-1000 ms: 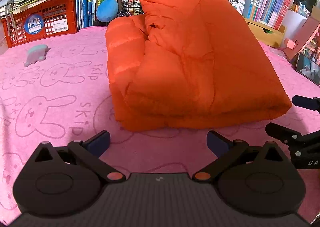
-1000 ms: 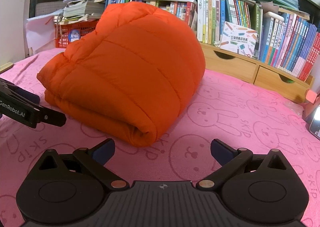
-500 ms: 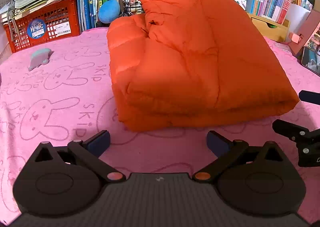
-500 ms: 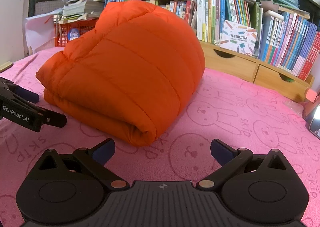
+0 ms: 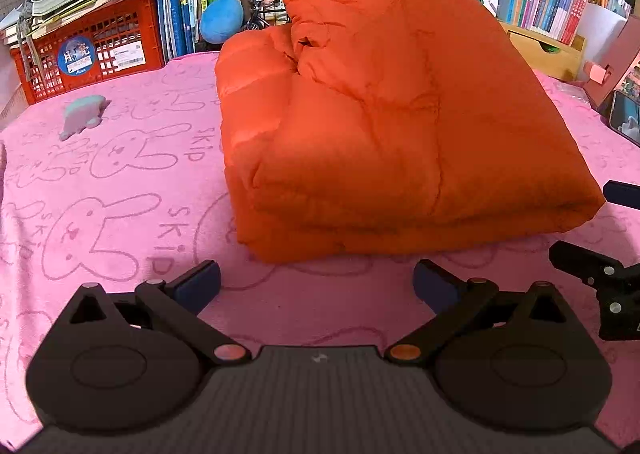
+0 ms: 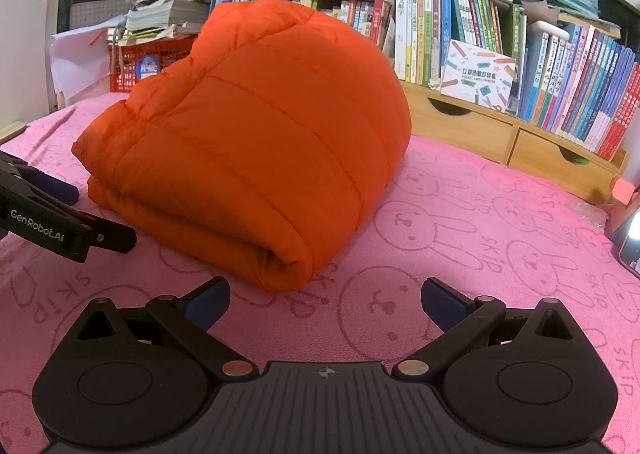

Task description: Fold clothes

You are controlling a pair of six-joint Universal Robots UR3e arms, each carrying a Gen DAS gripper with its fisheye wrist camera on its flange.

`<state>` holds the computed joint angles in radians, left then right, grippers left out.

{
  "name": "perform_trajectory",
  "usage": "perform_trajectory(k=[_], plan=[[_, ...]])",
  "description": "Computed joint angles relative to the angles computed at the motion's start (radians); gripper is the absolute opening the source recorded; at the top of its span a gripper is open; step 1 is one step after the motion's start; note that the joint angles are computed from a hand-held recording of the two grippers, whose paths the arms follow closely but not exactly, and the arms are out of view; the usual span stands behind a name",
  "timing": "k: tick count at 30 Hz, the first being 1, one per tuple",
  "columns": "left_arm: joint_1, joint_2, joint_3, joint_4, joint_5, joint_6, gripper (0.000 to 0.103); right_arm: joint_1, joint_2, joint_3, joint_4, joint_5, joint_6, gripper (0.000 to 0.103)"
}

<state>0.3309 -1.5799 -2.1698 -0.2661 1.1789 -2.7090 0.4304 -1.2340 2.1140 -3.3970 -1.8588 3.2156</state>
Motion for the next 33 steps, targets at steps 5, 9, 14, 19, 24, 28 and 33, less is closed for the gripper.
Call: perform_trajectory(k=[5, 9, 14, 19, 24, 28, 33], plan=[[-0.005, -0.007, 0.004, 0.007, 0.005, -0.007, 0.103, -0.003, -0.001, -0.002, 0.005, 0.007, -0.003, 0.103], [-0.005, -0.010, 0.003, 0.014, 0.001, -0.008, 0.103, -0.004, -0.001, -0.005, 0.013, 0.010, -0.006, 0.103], [0.000, -0.013, -0.012, 0.040, -0.013, -0.005, 0.103, -0.002, 0.001, -0.009, 0.021, 0.010, -0.008, 0.103], [0.004, -0.017, -0.024, 0.070, -0.022, -0.010, 0.103, 0.000, 0.002, -0.014, 0.028, 0.007, -0.008, 0.103], [0.000, -0.026, -0.028, 0.095, -0.019, -0.026, 0.103, 0.002, 0.003, -0.018, 0.034, 0.005, -0.007, 0.103], [0.004, -0.029, -0.032, 0.107, -0.026, -0.024, 0.103, 0.000, 0.001, -0.019, 0.039, 0.009, -0.006, 0.103], [0.007, -0.033, -0.038, 0.119, -0.030, -0.020, 0.103, -0.001, 0.000, -0.023, 0.051, 0.010, -0.006, 0.103]])
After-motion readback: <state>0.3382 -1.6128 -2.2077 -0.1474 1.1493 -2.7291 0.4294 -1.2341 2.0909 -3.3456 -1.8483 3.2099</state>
